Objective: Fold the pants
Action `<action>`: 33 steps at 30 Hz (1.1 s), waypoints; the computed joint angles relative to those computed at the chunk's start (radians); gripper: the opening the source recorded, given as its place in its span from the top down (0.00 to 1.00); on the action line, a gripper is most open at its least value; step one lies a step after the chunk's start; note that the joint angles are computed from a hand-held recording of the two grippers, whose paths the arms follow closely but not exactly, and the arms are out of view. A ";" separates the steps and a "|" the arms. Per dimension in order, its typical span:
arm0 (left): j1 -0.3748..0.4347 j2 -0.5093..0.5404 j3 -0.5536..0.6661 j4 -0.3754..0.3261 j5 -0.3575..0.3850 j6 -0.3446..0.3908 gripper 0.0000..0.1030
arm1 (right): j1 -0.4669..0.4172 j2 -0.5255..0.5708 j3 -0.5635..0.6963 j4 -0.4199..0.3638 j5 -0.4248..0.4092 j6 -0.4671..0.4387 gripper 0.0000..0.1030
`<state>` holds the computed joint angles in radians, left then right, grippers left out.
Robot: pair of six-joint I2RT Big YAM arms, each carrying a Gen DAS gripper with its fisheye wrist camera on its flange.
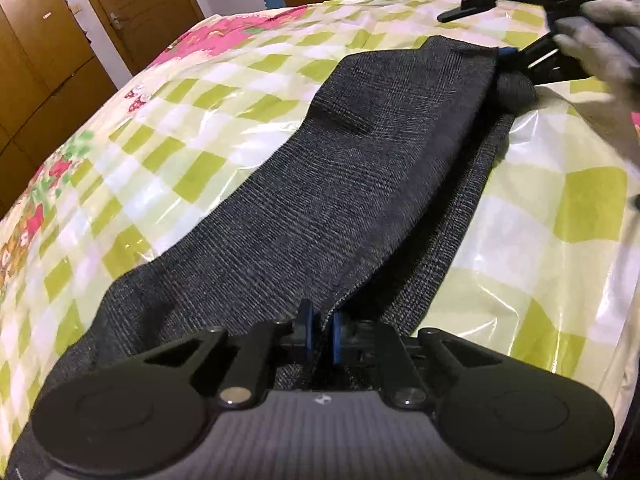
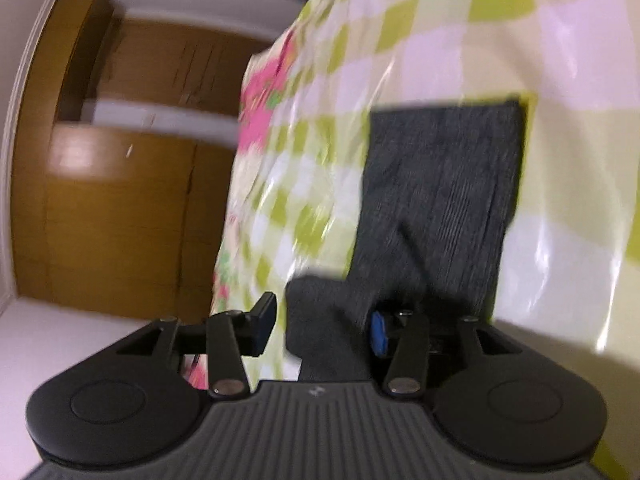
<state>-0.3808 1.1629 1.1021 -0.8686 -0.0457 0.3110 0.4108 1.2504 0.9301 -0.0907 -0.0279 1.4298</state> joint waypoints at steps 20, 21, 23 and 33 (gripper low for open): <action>-0.025 -0.033 -0.008 -0.092 0.033 -0.025 0.77 | 0.019 -0.045 -0.005 -0.085 0.052 -0.303 0.88; -0.022 -0.032 -0.004 -0.099 0.045 -0.026 0.77 | 0.010 -0.047 -0.024 -0.067 0.045 -0.264 0.87; -0.018 -0.029 0.001 -0.104 0.053 -0.021 0.77 | -0.004 -0.063 -0.060 -0.019 0.063 -0.198 0.77; -0.012 -0.022 0.008 -0.109 0.060 -0.015 0.76 | -0.076 -0.045 -0.036 0.062 -0.008 -0.139 0.91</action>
<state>-0.3923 1.1404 1.1104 -0.9780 0.0148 0.2961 0.3348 1.2056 0.8941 -0.0283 -0.0354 1.2905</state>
